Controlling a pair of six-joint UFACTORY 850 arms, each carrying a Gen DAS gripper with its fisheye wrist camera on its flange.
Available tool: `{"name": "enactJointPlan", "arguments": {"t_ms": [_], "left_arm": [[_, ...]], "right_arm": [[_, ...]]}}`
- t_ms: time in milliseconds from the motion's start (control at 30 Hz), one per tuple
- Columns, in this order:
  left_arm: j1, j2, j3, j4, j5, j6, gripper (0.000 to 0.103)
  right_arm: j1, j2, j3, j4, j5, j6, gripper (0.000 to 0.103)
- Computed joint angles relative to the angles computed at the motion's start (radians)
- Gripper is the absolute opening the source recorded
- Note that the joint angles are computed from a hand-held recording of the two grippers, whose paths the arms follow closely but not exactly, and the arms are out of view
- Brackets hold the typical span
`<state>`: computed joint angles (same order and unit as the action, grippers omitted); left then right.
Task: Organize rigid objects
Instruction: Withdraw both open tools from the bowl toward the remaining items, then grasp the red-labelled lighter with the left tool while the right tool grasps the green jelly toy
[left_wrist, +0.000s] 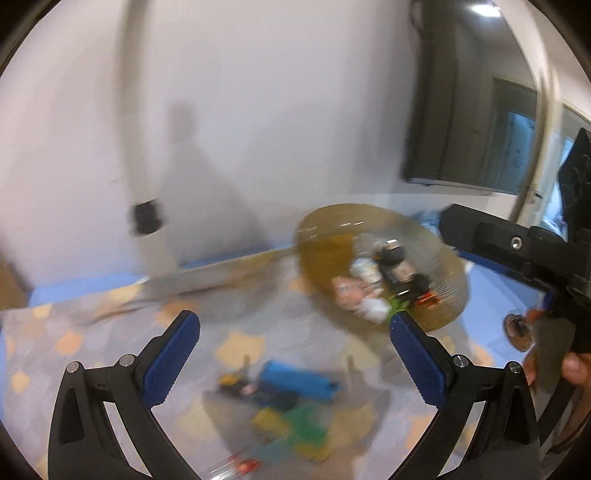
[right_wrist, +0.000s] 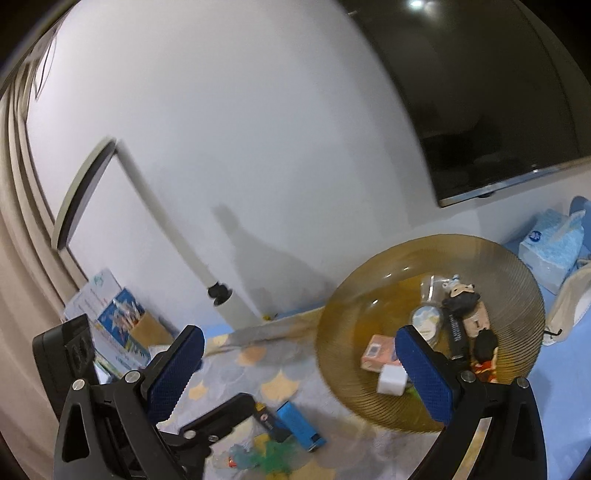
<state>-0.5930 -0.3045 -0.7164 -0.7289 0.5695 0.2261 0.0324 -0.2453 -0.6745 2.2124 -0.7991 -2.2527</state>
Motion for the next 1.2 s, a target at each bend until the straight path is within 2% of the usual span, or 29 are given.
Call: {"name": "enactJointPlan", "arguments": {"t_ms": [100,333,633,900,1000,1133,1200], "left_arm": [[0.039,0.047,0.068,-0.01,-0.017,-0.033,0.102],[0.089,0.069,0.166,0.0,-0.04,-0.091,0.102],[0.075,-0.047,0.176,0.135,-0.07,-0.222,0.102],[0.055,-0.123,0.132,0.139,-0.098,-0.182,0.102],[0.039,-0.149,0.109,0.035,-0.084,-0.065,0.103],[0.044,-0.158,0.097,0.053,-0.081,-0.061,0.103],[0.049,-0.161,0.092,0.053,-0.082,-0.061,0.103]], "right_arm": [[0.053,0.025,0.014,0.036,0.079,-0.027,0.103],[0.121,0.022,0.042,0.026,0.13,-0.043,0.103],[0.196,-0.062,0.069,0.107,0.21,-0.15,0.103],[0.244,-0.155,0.068,0.322,0.275,-0.37,0.103],[0.254,-0.176,0.06,0.397,0.276,-0.443,0.103],[0.275,-0.201,0.048,0.508,0.25,-0.557,0.103],[0.299,-0.217,0.031,0.564,0.272,-0.616,0.098]]}}
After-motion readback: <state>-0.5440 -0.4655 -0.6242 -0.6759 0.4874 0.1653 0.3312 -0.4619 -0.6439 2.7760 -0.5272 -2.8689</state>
